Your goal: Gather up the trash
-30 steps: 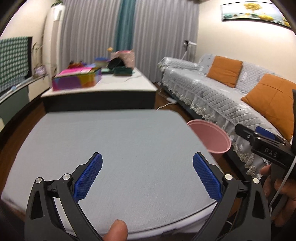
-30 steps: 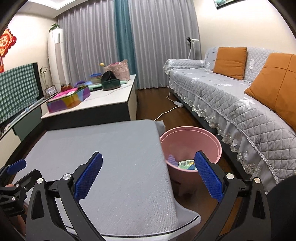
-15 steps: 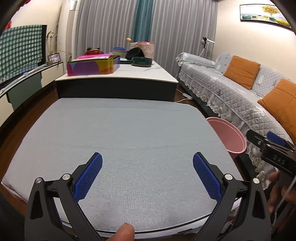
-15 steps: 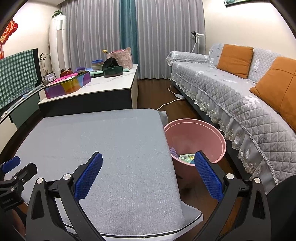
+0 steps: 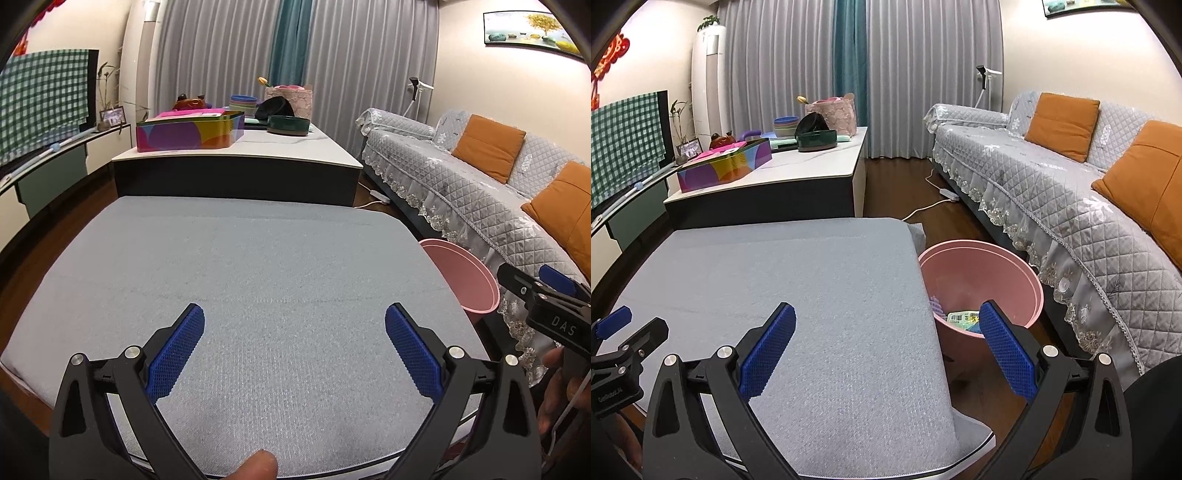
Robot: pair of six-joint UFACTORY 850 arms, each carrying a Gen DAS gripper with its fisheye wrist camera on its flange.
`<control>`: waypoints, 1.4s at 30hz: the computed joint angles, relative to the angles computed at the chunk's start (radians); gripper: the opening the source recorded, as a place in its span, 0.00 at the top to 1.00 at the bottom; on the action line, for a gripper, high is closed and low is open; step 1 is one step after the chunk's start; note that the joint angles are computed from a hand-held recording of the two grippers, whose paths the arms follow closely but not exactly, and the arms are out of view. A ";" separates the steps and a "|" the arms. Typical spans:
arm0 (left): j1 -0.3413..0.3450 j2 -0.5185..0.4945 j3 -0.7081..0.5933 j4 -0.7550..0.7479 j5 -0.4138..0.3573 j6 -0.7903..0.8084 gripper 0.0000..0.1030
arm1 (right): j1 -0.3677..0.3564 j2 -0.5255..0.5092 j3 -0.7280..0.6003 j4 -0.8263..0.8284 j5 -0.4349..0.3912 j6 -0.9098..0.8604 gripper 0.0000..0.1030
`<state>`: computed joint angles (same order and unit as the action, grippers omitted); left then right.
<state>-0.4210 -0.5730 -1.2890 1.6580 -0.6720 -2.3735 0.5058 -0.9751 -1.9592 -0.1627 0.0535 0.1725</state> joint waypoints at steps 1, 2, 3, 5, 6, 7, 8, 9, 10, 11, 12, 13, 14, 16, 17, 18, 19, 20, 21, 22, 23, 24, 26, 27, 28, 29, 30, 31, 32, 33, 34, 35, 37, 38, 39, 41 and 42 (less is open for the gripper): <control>0.000 0.000 -0.001 0.000 0.001 -0.001 0.08 | 0.000 -0.003 -0.004 -0.015 -0.002 0.015 0.05; 0.000 0.000 -0.001 0.001 0.003 -0.003 0.08 | 0.000 -0.004 -0.006 -0.022 -0.004 0.021 0.05; 0.001 0.000 0.000 0.003 0.003 -0.006 0.08 | 0.001 -0.006 -0.009 -0.006 -0.005 0.005 0.05; 0.001 0.002 0.001 0.010 0.005 -0.013 0.08 | 0.001 -0.006 -0.010 -0.007 -0.005 0.005 0.05; 0.001 0.002 0.001 0.011 0.005 -0.013 0.08 | 0.001 -0.007 -0.011 -0.007 -0.004 0.005 0.05; 0.001 0.001 0.000 0.011 0.005 -0.012 0.08 | 0.001 -0.008 -0.013 0.010 -0.004 -0.014 0.05; 0.001 0.000 -0.002 0.012 0.006 -0.010 0.08 | 0.002 -0.010 -0.015 0.026 -0.005 -0.030 0.05; 0.001 -0.001 -0.003 0.013 0.007 -0.011 0.08 | 0.002 -0.009 -0.015 0.023 -0.005 -0.026 0.05; 0.001 0.000 -0.002 0.016 0.008 -0.014 0.08 | 0.002 -0.010 -0.016 0.023 -0.007 -0.026 0.05; 0.001 0.000 -0.002 0.017 0.007 -0.016 0.08 | 0.002 -0.009 -0.016 0.030 -0.007 -0.033 0.05; 0.001 0.000 -0.002 0.018 0.007 -0.017 0.08 | 0.003 -0.011 -0.018 0.053 -0.008 -0.055 0.05; 0.001 0.000 -0.002 0.020 0.007 -0.018 0.08 | 0.003 -0.011 -0.019 0.050 -0.009 -0.051 0.05; 0.002 0.001 -0.002 0.024 0.008 -0.022 0.08 | 0.003 -0.012 -0.021 0.033 -0.010 -0.035 0.05; 0.000 0.003 0.000 0.032 0.003 -0.027 0.08 | 0.003 -0.013 -0.021 0.041 -0.010 -0.045 0.05; 0.003 0.005 0.003 0.036 0.004 -0.029 0.08 | 0.003 -0.013 -0.022 0.042 -0.011 -0.045 0.05; 0.003 0.006 0.004 0.037 0.005 -0.030 0.08 | 0.003 -0.013 -0.021 0.042 -0.010 -0.044 0.05; 0.002 0.004 0.002 0.035 0.005 -0.027 0.08 | 0.003 -0.013 -0.021 0.042 -0.011 -0.044 0.05; 0.002 0.004 0.001 0.031 0.004 -0.023 0.08 | 0.003 -0.013 -0.021 0.042 -0.011 -0.044 0.05; 0.002 0.003 -0.001 0.027 0.004 -0.019 0.08 | 0.003 -0.013 -0.021 0.031 -0.010 -0.035 0.05; 0.002 0.004 -0.001 0.026 0.005 -0.018 0.08 | 0.003 -0.013 -0.021 0.031 -0.010 -0.035 0.05; 0.002 0.005 0.000 0.028 0.003 -0.019 0.08 | 0.003 -0.013 -0.021 0.046 -0.009 -0.051 0.05; 0.002 0.003 -0.002 0.027 0.002 -0.017 0.08 | 0.003 -0.014 -0.021 0.060 -0.007 -0.066 0.05; 0.001 0.002 -0.004 0.030 0.000 -0.017 0.08 | 0.003 -0.015 -0.022 0.063 -0.007 -0.069 0.05; 0.001 0.002 -0.005 0.030 0.000 -0.016 0.08 | 0.003 -0.015 -0.022 0.063 -0.007 -0.069 0.05; 0.001 0.001 -0.006 0.029 0.000 -0.014 0.08 | 0.003 -0.015 -0.022 0.067 -0.007 -0.072 0.05; 0.001 0.000 -0.008 0.026 0.001 -0.011 0.08 | 0.003 -0.015 -0.022 0.067 -0.007 -0.072 0.05; 0.001 0.000 -0.008 0.026 0.002 -0.010 0.08 | 0.004 -0.016 -0.023 0.067 -0.008 -0.072 0.05; 0.001 -0.001 -0.009 0.027 0.002 -0.011 0.08 | 0.004 -0.016 -0.023 0.067 -0.008 -0.072 0.05; 0.001 -0.001 -0.009 0.026 0.000 -0.010 0.08 | 0.003 -0.015 -0.022 0.058 -0.008 -0.063 0.05; 0.001 -0.001 -0.009 0.027 -0.001 -0.011 0.08 | 0.003 -0.015 -0.022 0.058 -0.008 -0.063 0.05; 0.000 -0.001 -0.008 0.030 -0.003 -0.013 0.08 | 0.003 -0.015 -0.022 0.068 -0.007 -0.074 0.05; 0.000 -0.001 -0.007 0.031 -0.003 -0.014 0.08 | 0.003 -0.015 -0.022 0.068 -0.007 -0.074 0.05; -0.001 -0.001 -0.007 0.030 -0.002 -0.012 0.08 | 0.003 -0.015 -0.023 0.060 -0.009 -0.065 0.05; -0.001 -0.001 -0.008 0.028 -0.002 -0.009 0.08 | 0.003 -0.015 -0.023 0.060 -0.009 -0.065 0.05; -0.001 -0.002 -0.010 0.026 -0.001 -0.007 0.08 | 0.003 -0.015 -0.022 0.060 -0.008 -0.066 0.05; -0.001 -0.001 -0.009 0.029 -0.002 -0.009 0.08 | 0.003 -0.015 -0.022 0.060 -0.008 -0.066 0.05; -0.001 -0.001 -0.009 0.030 -0.005 -0.010 0.08 | 0.003 -0.015 -0.022 0.060 -0.008 -0.066 0.05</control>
<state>-0.4225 -0.5743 -1.2978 1.6885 -0.6766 -2.3832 0.5091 -0.9900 -1.9816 -0.1030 0.0456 0.1069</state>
